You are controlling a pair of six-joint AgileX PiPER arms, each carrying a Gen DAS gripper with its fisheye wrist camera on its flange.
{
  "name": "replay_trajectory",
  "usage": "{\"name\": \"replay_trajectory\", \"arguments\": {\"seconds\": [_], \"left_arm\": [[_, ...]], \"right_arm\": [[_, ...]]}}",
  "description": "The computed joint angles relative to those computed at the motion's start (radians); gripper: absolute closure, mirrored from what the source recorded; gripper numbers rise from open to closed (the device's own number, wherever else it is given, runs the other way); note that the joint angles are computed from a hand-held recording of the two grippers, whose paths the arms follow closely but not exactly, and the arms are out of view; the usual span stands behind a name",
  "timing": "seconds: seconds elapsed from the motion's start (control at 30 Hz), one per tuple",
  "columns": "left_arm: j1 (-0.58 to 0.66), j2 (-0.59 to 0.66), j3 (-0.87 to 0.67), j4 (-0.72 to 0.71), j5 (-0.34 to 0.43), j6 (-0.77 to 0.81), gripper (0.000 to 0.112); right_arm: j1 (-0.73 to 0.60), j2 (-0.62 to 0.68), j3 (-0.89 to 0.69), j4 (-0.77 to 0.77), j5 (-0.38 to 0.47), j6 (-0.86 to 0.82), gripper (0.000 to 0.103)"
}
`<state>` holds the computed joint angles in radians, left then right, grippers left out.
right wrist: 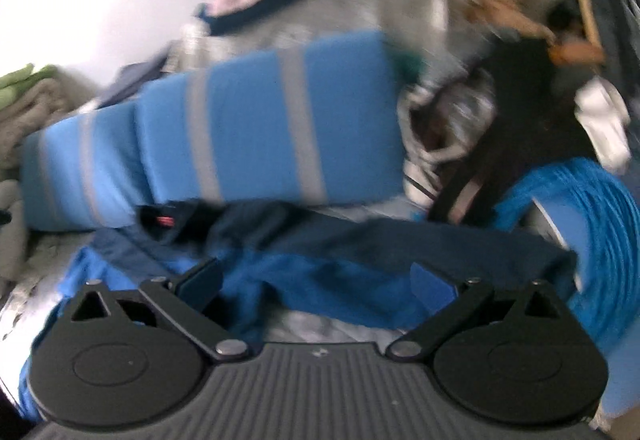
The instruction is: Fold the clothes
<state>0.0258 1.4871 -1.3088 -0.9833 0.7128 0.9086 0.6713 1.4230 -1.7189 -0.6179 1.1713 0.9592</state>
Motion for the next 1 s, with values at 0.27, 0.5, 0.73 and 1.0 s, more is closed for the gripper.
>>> {"name": "replay_trajectory", "arguments": {"seconds": [0.27, 0.5, 0.73, 1.0], "left_arm": [[-0.050, 0.221, -0.006, -0.092, -0.064, 0.070, 0.026], [-0.021, 0.335, -0.052, -0.081, -0.008, 0.053, 0.026], [0.024, 0.358, -0.086, -0.090, 0.045, 0.038, 0.026], [0.047, 0.367, -0.102, -0.083, 0.088, 0.000, 0.026]], "right_arm": [[-0.339, -0.218, 0.414, 0.039, -0.215, 0.083, 0.004], [-0.518, -0.147, 0.496, 0.108, -0.346, -0.017, 0.007], [-0.531, 0.082, 0.393, -0.007, -0.284, -0.027, 0.034], [-0.366, 0.206, 0.168, -0.035, -0.181, -0.062, 0.094]]}}
